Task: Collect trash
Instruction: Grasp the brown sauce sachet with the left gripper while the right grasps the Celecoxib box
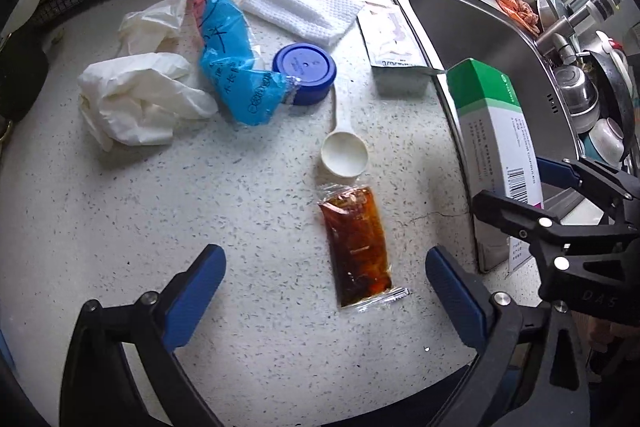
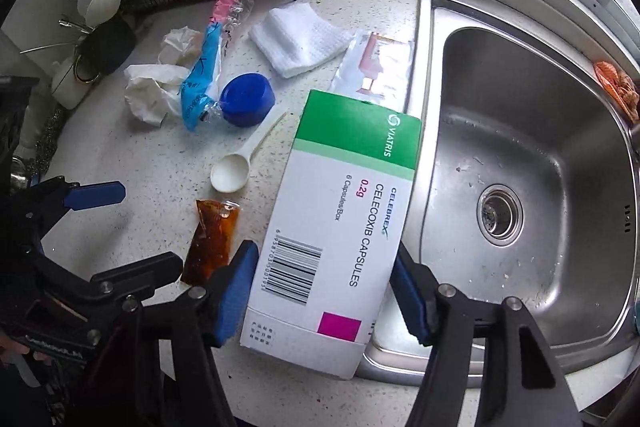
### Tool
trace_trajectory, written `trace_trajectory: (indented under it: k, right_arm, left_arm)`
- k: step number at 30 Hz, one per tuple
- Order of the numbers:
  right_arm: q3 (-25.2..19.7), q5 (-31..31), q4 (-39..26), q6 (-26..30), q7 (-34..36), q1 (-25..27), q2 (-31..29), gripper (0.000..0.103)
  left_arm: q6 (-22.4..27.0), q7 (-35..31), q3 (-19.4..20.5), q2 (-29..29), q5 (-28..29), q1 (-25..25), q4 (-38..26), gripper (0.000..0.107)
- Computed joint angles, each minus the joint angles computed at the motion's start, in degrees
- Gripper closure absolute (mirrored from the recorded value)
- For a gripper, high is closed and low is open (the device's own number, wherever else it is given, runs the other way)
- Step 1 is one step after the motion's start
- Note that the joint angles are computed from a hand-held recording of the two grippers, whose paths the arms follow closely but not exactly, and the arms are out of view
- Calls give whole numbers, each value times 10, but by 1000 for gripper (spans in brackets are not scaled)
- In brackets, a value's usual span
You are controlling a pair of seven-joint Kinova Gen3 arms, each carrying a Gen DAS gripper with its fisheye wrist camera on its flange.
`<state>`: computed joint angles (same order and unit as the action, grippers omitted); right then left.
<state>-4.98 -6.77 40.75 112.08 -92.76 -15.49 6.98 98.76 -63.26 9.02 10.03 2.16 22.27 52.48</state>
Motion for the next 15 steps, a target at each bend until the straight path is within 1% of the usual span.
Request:
trace_trajectory:
  k: [2, 4, 6, 7, 10, 12, 13, 15]
  right_arm:
    - [4, 2, 1, 7, -3, 5, -6, 41]
    - [7, 0, 12, 3, -2, 13, -16, 41]
    - [9, 3, 26, -1, -2, 18, -26, 41]
    - [12, 0, 44, -9, 5, 28, -32, 41]
    - [13, -3, 64, -16, 5, 34, -42, 41]
    - [20, -11, 74, -19, 12, 42, -47, 41]
    - [23, -17, 80, -20, 22, 53, -50, 41]
    - [26, -21, 85, -23, 29, 61, -53, 41]
  left_arm:
    - [8, 4, 4, 15, -14, 13, -12, 13]
    - [7, 7, 4, 22, -14, 19, -13, 14]
    - [9, 12, 2, 30, -17, 25, -15, 18]
    - [18, 17, 4, 38, -25, 31, -23, 19]
    - [45, 15, 0, 65, -70, 66, -62, 23]
    - [53, 15, -6, 74, -81, 78, -75, 25]
    - [65, 18, -9, 82, -90, 86, -88, 26]
    - [88, 20, -16, 95, -111, 103, -110, 35]
